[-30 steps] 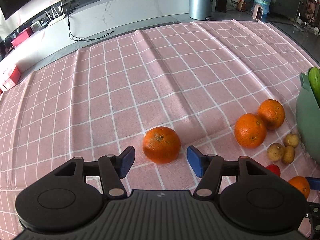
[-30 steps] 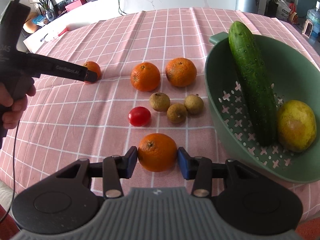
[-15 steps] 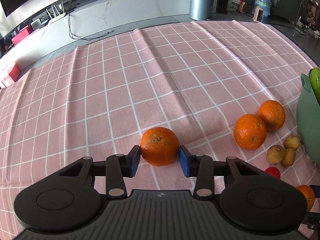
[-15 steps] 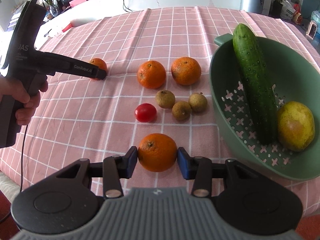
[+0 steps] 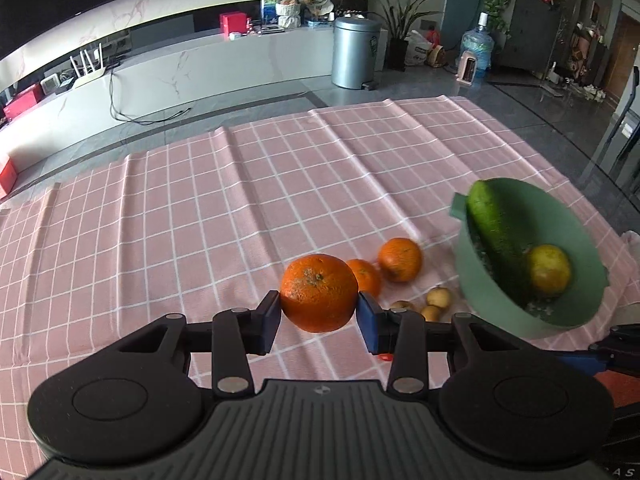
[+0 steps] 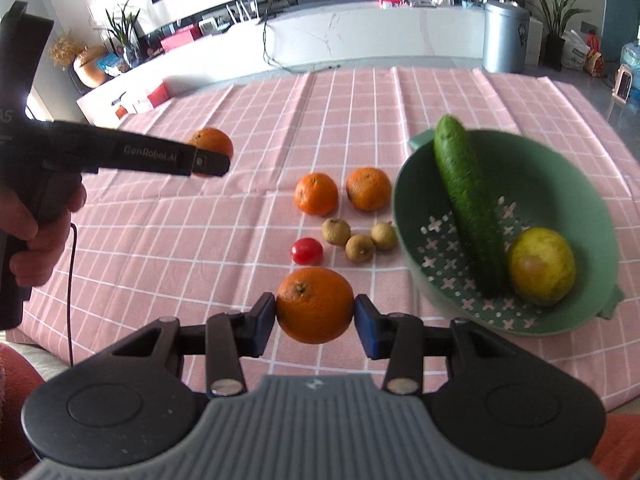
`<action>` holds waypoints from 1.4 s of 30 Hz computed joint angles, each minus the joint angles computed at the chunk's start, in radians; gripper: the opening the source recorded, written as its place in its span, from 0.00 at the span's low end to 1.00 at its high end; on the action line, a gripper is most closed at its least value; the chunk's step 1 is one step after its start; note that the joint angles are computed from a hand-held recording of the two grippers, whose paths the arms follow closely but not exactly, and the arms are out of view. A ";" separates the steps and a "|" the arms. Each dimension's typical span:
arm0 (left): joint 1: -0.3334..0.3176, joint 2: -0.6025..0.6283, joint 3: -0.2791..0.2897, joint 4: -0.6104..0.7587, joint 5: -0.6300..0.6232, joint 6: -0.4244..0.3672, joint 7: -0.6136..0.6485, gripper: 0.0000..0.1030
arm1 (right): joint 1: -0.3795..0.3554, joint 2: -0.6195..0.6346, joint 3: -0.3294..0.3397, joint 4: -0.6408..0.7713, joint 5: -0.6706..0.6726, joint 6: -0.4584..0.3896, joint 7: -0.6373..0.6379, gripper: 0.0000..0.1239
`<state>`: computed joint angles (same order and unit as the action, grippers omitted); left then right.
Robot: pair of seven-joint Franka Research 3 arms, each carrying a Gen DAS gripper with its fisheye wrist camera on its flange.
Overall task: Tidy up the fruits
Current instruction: 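Place the right gripper's orange into the colander while the left gripper carries its orange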
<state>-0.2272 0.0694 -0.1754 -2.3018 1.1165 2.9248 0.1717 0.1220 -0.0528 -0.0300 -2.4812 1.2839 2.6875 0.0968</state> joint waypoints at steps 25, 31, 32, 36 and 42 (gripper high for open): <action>-0.138 0.294 -0.135 0.368 -0.713 -0.180 0.868 0.45 | -0.200 0.202 -0.045 0.239 -0.265 -0.104 0.036 0.32; -0.159 0.344 -0.118 0.446 -0.788 -0.271 0.953 0.45 | -0.223 0.245 -0.029 0.285 -0.363 -0.148 0.075 0.32; -0.161 0.354 -0.116 0.462 -0.794 -0.287 0.965 0.45 | -0.225 0.252 -0.028 0.292 -0.378 -0.158 0.083 0.32; -0.185 0.385 -0.093 0.506 -0.778 -0.329 0.983 0.45 | -0.228 0.272 -0.014 0.306 -0.409 -0.147 0.087 0.32; -0.189 0.412 -0.085 0.536 -0.781 -0.364 1.001 0.45 | -0.235 0.285 -0.005 0.318 -0.434 -0.149 0.089 0.32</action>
<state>-0.4159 0.4815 -0.2606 -1.7656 0.3357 2.5607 1.1731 -0.1134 0.2320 -0.0351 -2.1633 0.8499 2.5389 0.1855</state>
